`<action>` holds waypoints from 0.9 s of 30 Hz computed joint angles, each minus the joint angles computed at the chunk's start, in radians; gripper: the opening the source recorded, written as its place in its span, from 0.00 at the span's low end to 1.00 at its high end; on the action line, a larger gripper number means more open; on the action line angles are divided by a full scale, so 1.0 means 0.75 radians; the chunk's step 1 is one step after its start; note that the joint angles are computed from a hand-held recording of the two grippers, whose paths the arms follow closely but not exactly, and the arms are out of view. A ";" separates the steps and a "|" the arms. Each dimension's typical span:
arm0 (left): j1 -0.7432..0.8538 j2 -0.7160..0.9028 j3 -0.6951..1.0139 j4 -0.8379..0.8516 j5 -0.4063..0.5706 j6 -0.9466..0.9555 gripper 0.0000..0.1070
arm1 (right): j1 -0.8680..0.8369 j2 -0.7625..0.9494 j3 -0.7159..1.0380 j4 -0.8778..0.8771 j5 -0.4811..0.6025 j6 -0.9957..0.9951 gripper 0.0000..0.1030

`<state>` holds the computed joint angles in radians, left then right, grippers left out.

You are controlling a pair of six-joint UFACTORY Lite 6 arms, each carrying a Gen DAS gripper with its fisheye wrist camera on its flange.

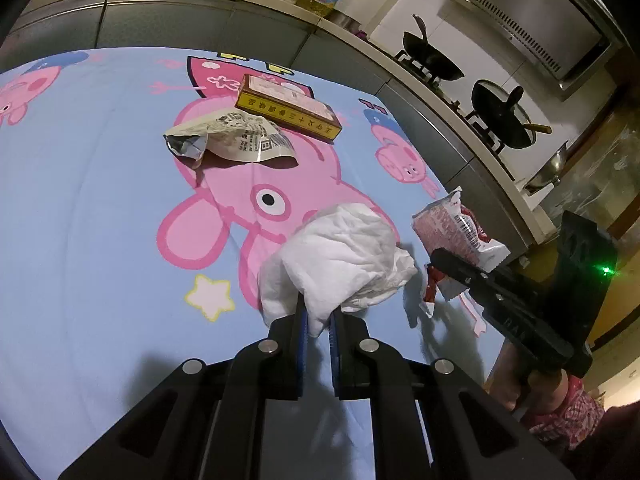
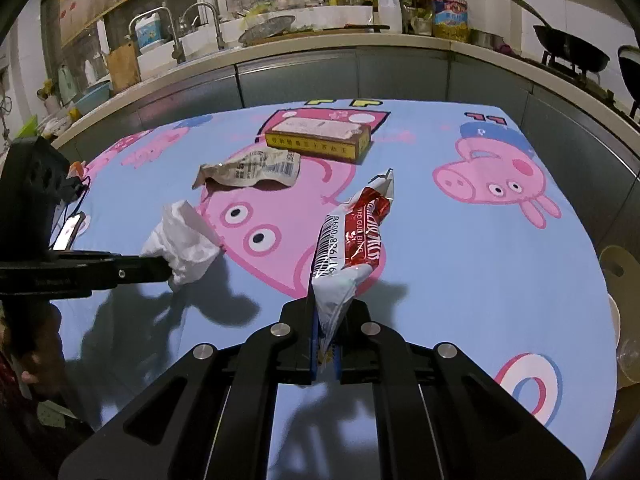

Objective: Collect trash
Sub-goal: 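Carry the tissue and wrapper over the beige bin and open both grippers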

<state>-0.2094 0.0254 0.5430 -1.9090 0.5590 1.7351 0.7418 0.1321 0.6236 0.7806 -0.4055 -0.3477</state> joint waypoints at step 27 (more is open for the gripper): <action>-0.313 0.196 0.454 0.386 -0.237 -0.513 0.09 | -0.395 -0.281 -0.315 -0.662 -0.059 0.560 0.05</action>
